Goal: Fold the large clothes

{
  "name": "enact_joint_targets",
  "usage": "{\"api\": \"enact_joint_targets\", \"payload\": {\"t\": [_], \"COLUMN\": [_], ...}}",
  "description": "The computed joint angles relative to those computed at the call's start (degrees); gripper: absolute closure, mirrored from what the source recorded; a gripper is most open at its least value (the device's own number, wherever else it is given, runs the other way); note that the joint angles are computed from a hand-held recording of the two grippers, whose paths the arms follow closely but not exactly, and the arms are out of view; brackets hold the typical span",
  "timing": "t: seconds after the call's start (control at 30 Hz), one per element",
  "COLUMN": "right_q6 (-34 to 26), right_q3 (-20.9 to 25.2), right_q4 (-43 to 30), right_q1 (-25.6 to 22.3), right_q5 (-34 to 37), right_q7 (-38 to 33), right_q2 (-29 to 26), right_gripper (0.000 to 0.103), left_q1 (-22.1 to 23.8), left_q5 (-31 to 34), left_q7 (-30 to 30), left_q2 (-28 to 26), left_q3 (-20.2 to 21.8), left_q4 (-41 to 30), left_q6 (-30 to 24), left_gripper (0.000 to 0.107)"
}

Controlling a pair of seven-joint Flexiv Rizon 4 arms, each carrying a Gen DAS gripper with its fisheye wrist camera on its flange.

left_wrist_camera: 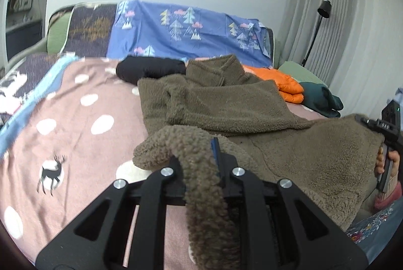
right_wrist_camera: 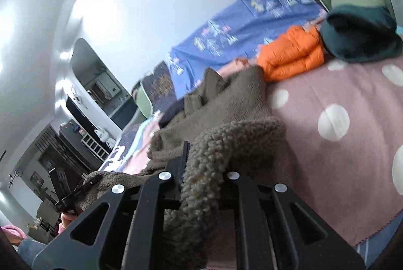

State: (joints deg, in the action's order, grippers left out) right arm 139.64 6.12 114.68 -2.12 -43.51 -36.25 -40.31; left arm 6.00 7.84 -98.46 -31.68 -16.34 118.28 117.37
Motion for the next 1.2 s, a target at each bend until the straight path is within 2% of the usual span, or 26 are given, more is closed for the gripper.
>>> {"api": "enact_joint_targets", "payload": {"t": [0.03, 0.1, 0.2, 0.27, 0.4, 0.5, 0.53, 0.63, 0.73, 0.77, 0.83, 0.87, 0.9, 0.93, 0.97, 1.0, 1.03, 1.07, 1.1, 1.13, 1.17, 1.2], "right_q6": [0.1, 0.9, 7.1, 11.0, 14.6, 14.5, 13.2, 10.6, 5.0, 1.7, -6.1, -12.4, -16.2, -22.2, -30.9, -36.2, -42.2, -49.1, -53.2, -57.8, -62.0, -65.7], "right_q3": [1.1, 0.1, -10.8, -14.3, -14.7, -16.4, -15.3, -17.5, -17.5, -16.2, -8.5, -4.3, 0.1, 4.8, 9.4, 14.1, 17.6, 19.3, 20.1, 22.1, 24.5, 27.2], "right_q4": [0.2, 1.1, 2.1, 3.0, 6.6, 8.3, 7.8, 4.0, -2.0, -5.7, -11.9, -16.6, -21.2, -25.8, -30.5, -35.2, -39.8, -44.5, -48.8, -53.1, -56.8, -59.7], "right_q1": [-0.6, 0.8, 8.5, 10.9, 12.2, 13.9, 13.2, 14.1, 13.7, 12.2, 6.4, 3.5, -0.4, -3.2, -4.5, -5.7, -5.9, -4.5, -3.4, -3.3, -3.0, -3.4], "right_q5": [0.6, 2.9, 2.0, 2.1, 4.8, 6.1, 6.6, 5.0, 3.9, 2.5, 0.4, -1.1, -5.5, -8.0, -6.9, -5.4, -3.3, 1.9, 3.3, 1.9, 2.8, 0.1], "right_q7": [-1.3, -2.7, 3.4, 5.5, 1.4, -0.8, -1.5, 1.6, 4.6, 6.9, 7.2, 7.9, 9.4, 10.2, 8.6, 5.0, 1.5, -3.6, -6.0, -6.5, -9.0, -8.6], "right_q2": [0.3, 1.5, 2.3, 2.5, 5.7, 8.3, 8.6, 7.0, 4.2, 2.3, -0.7, -2.9, -5.7, -8.5, -11.4, -14.9, -18.1, -20.3, -22.7, -25.6, -28.1, -30.6], "right_gripper": [0.091, 0.091, 0.092, 0.092, 0.092, 0.093, 0.093, 0.092, 0.092, 0.092, 0.092, 0.092, 0.092, 0.092, 0.092, 0.092, 0.092, 0.092, 0.092, 0.092, 0.091, 0.091], "left_q1": [-0.3, -1.0, 0.5, 1.6, 3.4, 0.3, 0.9, 0.6, 1.7, 2.4, 4.5, 5.0, 4.4, 2.5, -0.3, -3.8, -5.7, -8.4, -11.5, -13.7, -14.3, -14.4], "left_q5": [0.1, 0.0, 1.8, 3.2, 7.2, 6.1, 6.9, 7.4, 6.4, 5.8, 4.2, 2.8, 3.6, 0.7, 0.1, -4.1, -4.5, -6.7, -12.5, -14.5, -13.0, -13.6], "left_q7": [0.1, -0.1, -2.7, -5.4, -10.6, -10.7, -11.9, -12.3, -12.1, -11.7, -10.2, -9.1, -10.7, -9.4, -10.3, -7.5, -8.0, -7.4, -3.1, -2.5, -5.0, -5.6], "left_q2": [0.6, 1.3, 2.4, 3.2, 5.5, 7.5, 8.0, 8.0, 6.0, 5.1, 2.6, 1.0, -0.2, -2.7, -4.6, -7.5, -9.9, -13.0, -16.8, -19.2, -21.6, -23.4], "left_q3": [0.3, 0.9, 0.0, -0.2, 0.2, 4.1, 4.0, 4.4, 3.0, 2.2, -0.3, -1.2, -0.2, 1.7, 5.1, 8.9, 11.4, 14.8, 18.4, 21.7, 23.3, 23.7], "left_q4": [0.3, 0.8, 2.1, 3.2, 5.4, 6.8, 6.7, 4.7, 0.5, -1.0, -5.1, -8.0, -10.8, -15.4, -19.6, -24.3, -28.4, -33.1, -37.7, -40.7, -44.2, -46.0], "left_q6": [0.7, 1.9, 5.4, 8.0, 11.7, 14.2, 13.8, 10.2, 3.4, 1.2, -4.2, -7.5, -10.5, -15.4, -19.2, -23.4, -26.7, -30.3, -33.7, -35.7, -38.0, -38.9], "left_gripper": [0.093, 0.094, 0.094, 0.095, 0.095, 0.095, 0.095, 0.095, 0.095, 0.095, 0.095, 0.095, 0.094, 0.094, 0.094, 0.094, 0.094, 0.094, 0.094, 0.092, 0.091, 0.091]}}
